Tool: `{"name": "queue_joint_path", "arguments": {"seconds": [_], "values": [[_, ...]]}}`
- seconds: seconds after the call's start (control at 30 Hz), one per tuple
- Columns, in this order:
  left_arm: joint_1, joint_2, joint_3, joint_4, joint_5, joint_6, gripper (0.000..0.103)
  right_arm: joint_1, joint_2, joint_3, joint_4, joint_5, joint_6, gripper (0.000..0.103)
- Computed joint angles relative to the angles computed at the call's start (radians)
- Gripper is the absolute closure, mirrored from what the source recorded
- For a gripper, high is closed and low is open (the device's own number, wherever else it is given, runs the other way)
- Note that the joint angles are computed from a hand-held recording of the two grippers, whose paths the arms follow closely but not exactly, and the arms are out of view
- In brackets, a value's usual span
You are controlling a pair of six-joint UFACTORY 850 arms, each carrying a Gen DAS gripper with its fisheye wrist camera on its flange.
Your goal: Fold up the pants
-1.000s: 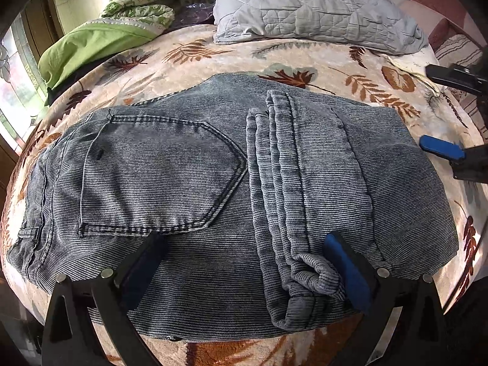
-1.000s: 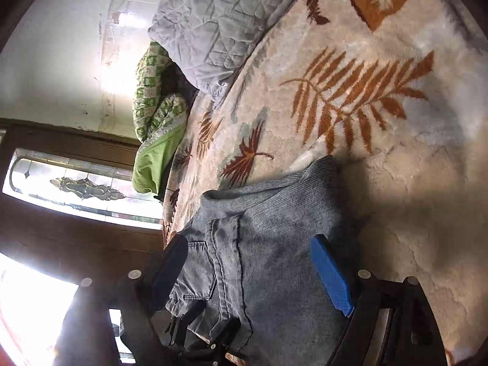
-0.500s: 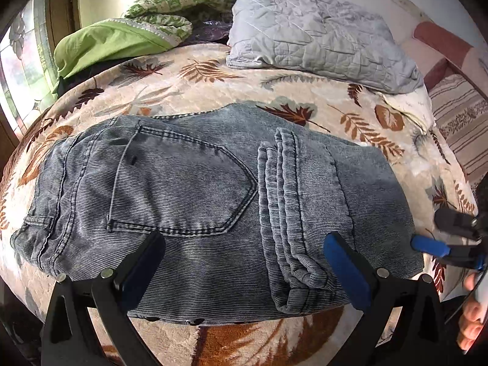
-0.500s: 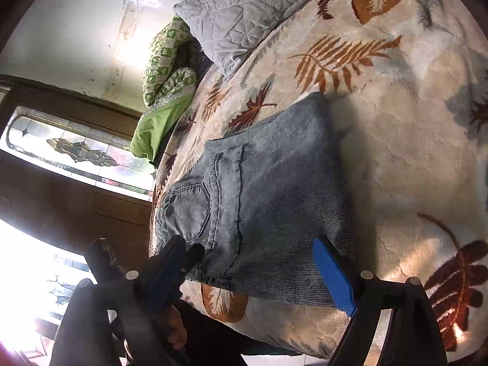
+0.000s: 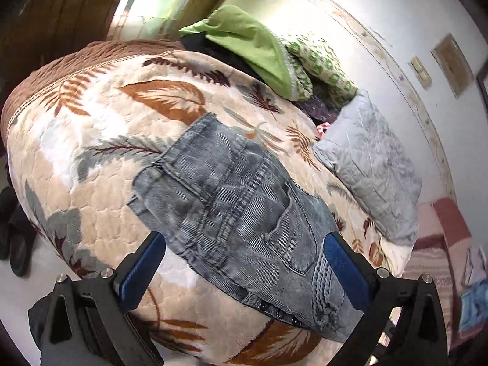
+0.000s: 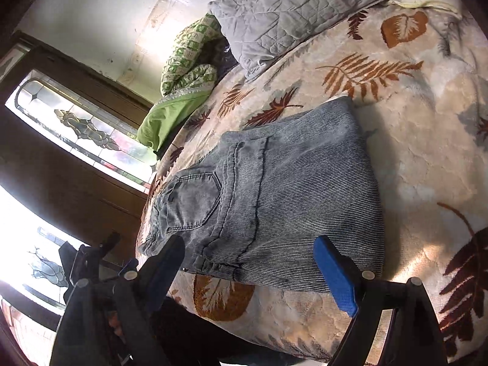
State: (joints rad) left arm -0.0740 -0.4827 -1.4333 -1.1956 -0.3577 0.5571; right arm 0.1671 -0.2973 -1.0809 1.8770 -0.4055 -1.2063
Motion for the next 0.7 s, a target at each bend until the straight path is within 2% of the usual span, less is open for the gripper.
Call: {"name": "queue_joint_path", "arguments": {"seconds": [0.13,0.27,0.43,0.6,0.7], "values": [[0.048,-0.048,-0.028,-0.041,-0.115,-0.071,0.0,0.025,-0.021,-0.019,0.039,-0.012,-0.076,0.015],[0.047,-0.093,-0.065,0.002,-0.116,-0.146,0.0,0.029,-0.033,-0.019,0.047,-0.034,-0.095,0.015],[0.056,-0.147,-0.119,-0.007,-0.157,-0.201,0.0,0.021,-0.038,-0.011,0.075,-0.049,-0.109,0.015],[0.044,-0.16,-0.132,-0.018,-0.119,-0.193,0.0,0.02,-0.044,-0.017,0.069,-0.053,-0.091,0.015],[0.043,-0.154,-0.113,-0.07,-0.11,-0.135,0.0,0.01,-0.058,-0.034,0.058,-0.145,-0.052,0.015]]}}
